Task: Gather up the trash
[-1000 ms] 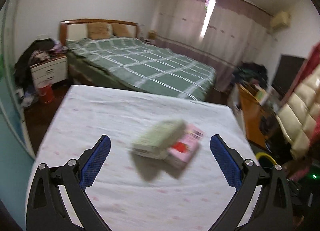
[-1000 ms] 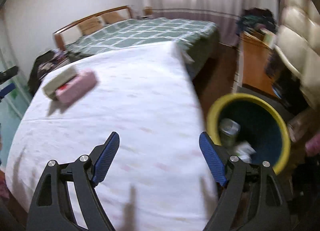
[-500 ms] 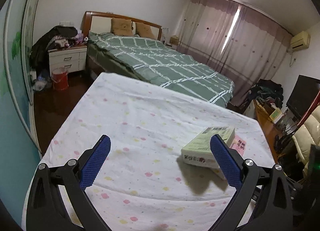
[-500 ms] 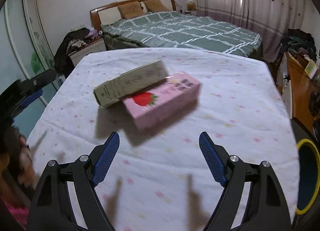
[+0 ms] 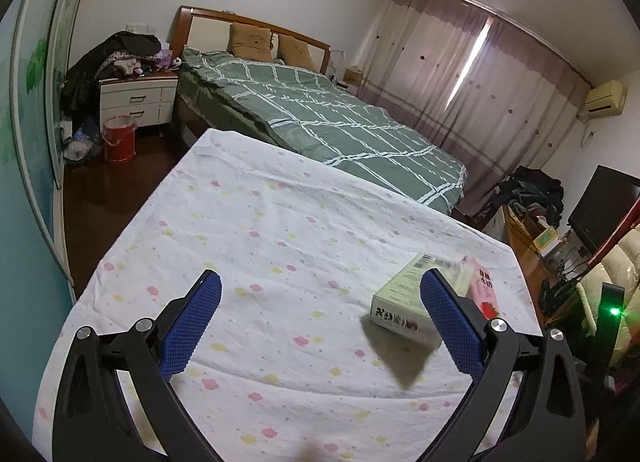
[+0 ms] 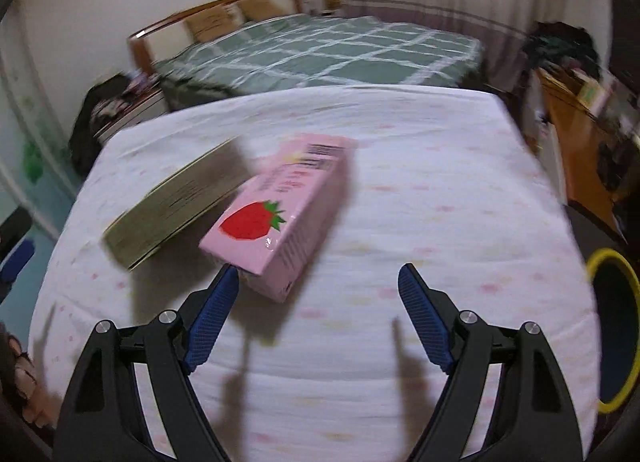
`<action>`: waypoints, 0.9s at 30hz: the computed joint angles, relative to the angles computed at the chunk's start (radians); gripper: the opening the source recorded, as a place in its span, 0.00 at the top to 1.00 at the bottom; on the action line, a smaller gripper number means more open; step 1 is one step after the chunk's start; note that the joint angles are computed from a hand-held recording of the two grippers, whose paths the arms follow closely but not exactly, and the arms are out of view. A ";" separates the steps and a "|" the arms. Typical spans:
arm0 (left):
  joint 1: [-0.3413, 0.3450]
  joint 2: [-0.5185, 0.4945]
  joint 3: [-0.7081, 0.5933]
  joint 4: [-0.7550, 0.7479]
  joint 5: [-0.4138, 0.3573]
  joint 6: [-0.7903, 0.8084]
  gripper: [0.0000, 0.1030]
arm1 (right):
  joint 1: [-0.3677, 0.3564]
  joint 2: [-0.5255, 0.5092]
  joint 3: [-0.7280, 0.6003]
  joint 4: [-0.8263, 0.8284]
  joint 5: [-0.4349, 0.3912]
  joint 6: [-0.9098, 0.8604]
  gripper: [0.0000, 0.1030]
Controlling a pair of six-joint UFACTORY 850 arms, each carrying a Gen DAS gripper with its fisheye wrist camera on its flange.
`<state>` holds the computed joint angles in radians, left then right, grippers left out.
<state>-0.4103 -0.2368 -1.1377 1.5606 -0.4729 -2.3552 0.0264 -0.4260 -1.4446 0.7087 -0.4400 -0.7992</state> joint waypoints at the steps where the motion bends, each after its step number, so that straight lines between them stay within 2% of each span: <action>1: -0.002 -0.001 -0.001 -0.001 0.001 0.002 0.05 | -0.014 -0.008 -0.009 -0.018 0.005 0.024 0.25; 4: -0.004 -0.002 -0.004 0.002 0.005 0.007 0.05 | -0.057 -0.031 -0.034 -0.078 0.007 0.119 0.24; 9: -0.008 -0.005 -0.007 0.020 0.011 0.002 0.05 | -0.066 0.007 0.014 0.199 -0.022 -0.179 0.24; 11: -0.008 -0.006 -0.007 0.022 0.013 0.000 0.05 | -0.047 0.014 0.022 0.225 -0.032 -0.221 0.24; 16: -0.007 -0.006 -0.006 0.030 0.026 -0.011 0.05 | 0.009 -0.002 0.002 0.171 -0.015 -0.189 0.24; 24: -0.010 -0.015 -0.014 0.036 0.039 0.007 0.05 | 0.065 -0.054 -0.052 -0.073 0.006 0.048 0.25; 25: -0.010 -0.014 -0.013 0.036 0.039 0.008 0.05 | 0.067 -0.063 -0.062 -0.091 0.001 0.067 0.27; 27: -0.009 -0.015 -0.013 0.037 0.042 0.010 0.05 | 0.068 -0.083 -0.085 -0.113 -0.021 0.097 0.37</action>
<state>-0.4196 -0.2514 -1.1512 1.5979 -0.4309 -2.3455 0.0948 -0.5093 -1.5294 0.5961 -0.4611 -0.7026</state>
